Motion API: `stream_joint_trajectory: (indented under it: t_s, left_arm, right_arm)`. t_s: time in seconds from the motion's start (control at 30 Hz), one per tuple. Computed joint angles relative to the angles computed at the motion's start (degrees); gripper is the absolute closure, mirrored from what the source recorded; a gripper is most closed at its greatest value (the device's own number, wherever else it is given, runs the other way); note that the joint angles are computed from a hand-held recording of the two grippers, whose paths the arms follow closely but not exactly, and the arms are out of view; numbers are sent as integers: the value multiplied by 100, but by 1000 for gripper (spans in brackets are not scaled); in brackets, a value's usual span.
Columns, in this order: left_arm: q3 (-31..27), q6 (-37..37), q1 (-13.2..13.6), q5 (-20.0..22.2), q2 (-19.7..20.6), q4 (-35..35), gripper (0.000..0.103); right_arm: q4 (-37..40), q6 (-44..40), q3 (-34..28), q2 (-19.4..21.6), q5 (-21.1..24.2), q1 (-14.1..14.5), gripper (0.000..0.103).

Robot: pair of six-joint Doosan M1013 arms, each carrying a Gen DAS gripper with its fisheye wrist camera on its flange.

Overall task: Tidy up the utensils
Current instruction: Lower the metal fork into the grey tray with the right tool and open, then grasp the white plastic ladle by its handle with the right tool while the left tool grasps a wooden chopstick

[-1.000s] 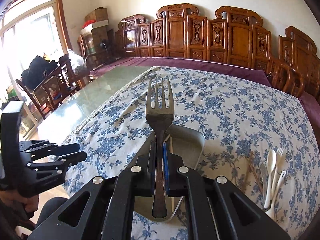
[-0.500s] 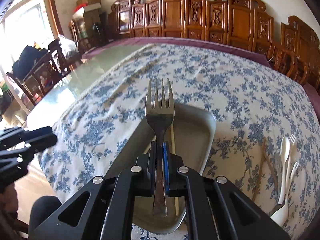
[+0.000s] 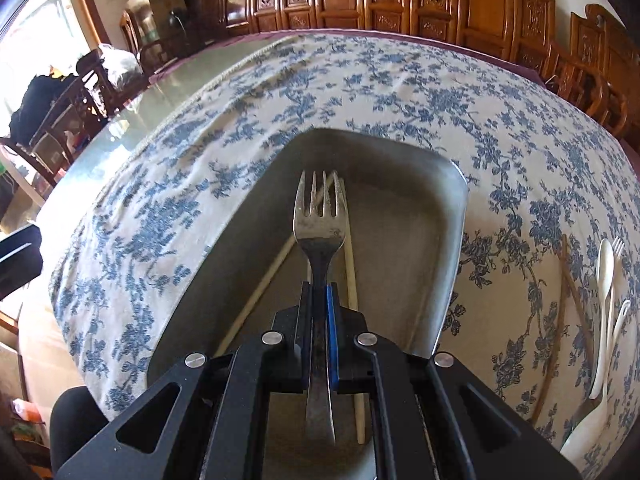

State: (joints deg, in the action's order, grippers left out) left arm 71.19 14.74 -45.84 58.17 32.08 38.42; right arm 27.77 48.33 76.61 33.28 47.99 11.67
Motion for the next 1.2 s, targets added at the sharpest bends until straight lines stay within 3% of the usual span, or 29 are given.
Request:
stream_joint_trajectory:
  t_s: [0.17, 0.33, 0.53, 0.6, 0.67, 1.0, 1.13, 1.2]
  left_arm:
    - [-68, 71, -31, 13, 42, -2, 77]
    - [-197, 217, -102, 73, 114, 50, 69]
    - [-478, 454, -235, 209, 277, 153, 44]
    - [-598, 555, -276, 244, 350, 153, 29]
    - [-695, 598, -309, 228, 418, 152, 22]
    - [-1519, 1031, -352, 330, 956, -166, 21]
    - [-1950, 1265, -377, 374, 1223, -237, 21]
    - [-2118, 1349, -391, 366, 1330, -278, 21]
  right_arm:
    - [201, -125, 38, -5, 9, -60, 94]
    - [577, -595, 166, -150, -64, -226, 94]
    - [1128, -1160, 314, -365, -127, -637, 94]
    - [1230, -1268, 325, -399, -153, -800, 94]
    - [1260, -1351, 335, -419, -233, -952, 94]
    - [663, -813, 186, -196, -363, -1550, 92]
    - [670, -883, 278, -183, -383, -1672, 75]
    - [618, -914, 287, -156, -382, -1722, 72]
